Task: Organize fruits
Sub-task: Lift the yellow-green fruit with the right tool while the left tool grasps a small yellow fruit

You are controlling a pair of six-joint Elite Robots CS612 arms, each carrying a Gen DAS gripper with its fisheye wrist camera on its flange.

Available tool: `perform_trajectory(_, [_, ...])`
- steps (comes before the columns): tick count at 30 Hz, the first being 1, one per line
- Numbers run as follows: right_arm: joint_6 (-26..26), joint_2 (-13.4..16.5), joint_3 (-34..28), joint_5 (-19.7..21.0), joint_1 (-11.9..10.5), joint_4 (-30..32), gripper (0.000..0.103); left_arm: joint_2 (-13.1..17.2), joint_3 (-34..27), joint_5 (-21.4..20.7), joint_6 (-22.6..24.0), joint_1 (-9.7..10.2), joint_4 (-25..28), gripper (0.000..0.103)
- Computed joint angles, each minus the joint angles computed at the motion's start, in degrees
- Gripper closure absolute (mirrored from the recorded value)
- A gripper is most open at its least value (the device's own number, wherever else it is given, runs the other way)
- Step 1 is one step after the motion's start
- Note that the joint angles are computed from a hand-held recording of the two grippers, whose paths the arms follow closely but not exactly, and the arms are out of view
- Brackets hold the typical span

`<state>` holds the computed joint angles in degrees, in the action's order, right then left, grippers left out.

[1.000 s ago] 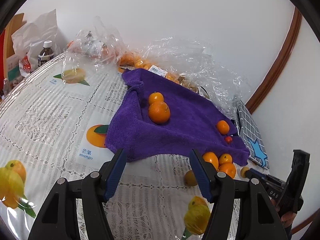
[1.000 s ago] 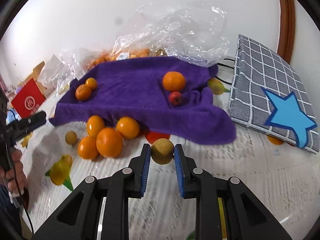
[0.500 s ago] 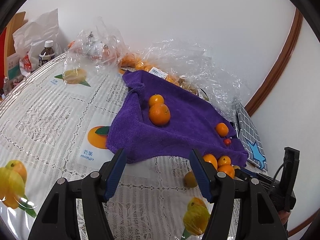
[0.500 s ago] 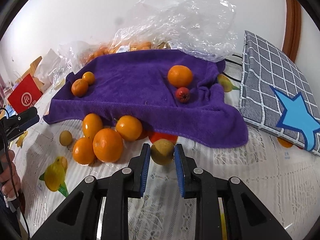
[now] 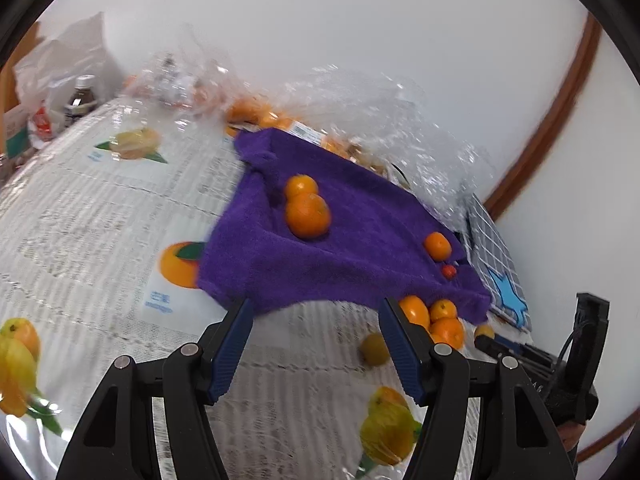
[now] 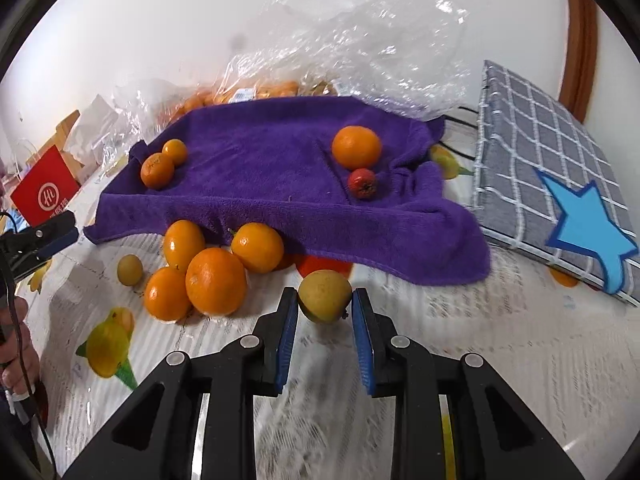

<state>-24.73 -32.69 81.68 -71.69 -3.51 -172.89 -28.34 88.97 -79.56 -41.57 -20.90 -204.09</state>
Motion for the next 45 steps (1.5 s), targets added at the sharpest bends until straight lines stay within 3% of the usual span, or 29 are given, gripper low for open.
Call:
perform_trajectory(4, [0.3,-1.4,2.7,0.3,-0.8,-2.7,0.076,0.4,-1.5,-6.0,3.6,0.13,1.7,0.041])
perform_trajectory(9, [0.9,-2.9,5.6,-0.1,-1.7,-4.9,0.076,0.7,-3.9,-6.1,4.8,-0.53,7.4,0.043])
perform_trajectory(12, [1.3,-3.4,7.0,0.0,-2.2,-5.7,0.076,0.9,-5.3,-5.4,4.5,-0.83,12.2,0.056])
perform_trajectory(16, [2.2,-4.0,8.6,0.1,-2.8,-6.3,0.076,0.9,-5.9,-3.1,6.5,-1.54,14.7,0.078])
perform_trajectory(17, [3.2,-4.1,8.9,0.5,-3.0,-6.2,0.076,0.9,-6.0,-2.9,6.7,-1.64,15.0,0.079])
perform_trajectory(28, [4.6,-4.7,9.8,2.5,-2.9,-5.4,0.076,1.4,-5.3,-6.3,5.8,-0.99,9.9,0.079])
perform_trajectory(36, [5.0,-5.2,10.9,2.3,-2.8,-6.9,0.076,1.5,-4.6,-5.5,6.4,-1.21,5.7,0.079])
perform_trajectory(45, [4.9,-6.0,12.0,3.5,-2.9,-10.8,0.076,1.4,-3.5,-1.7,4.5,-1.48,1.4,0.079])
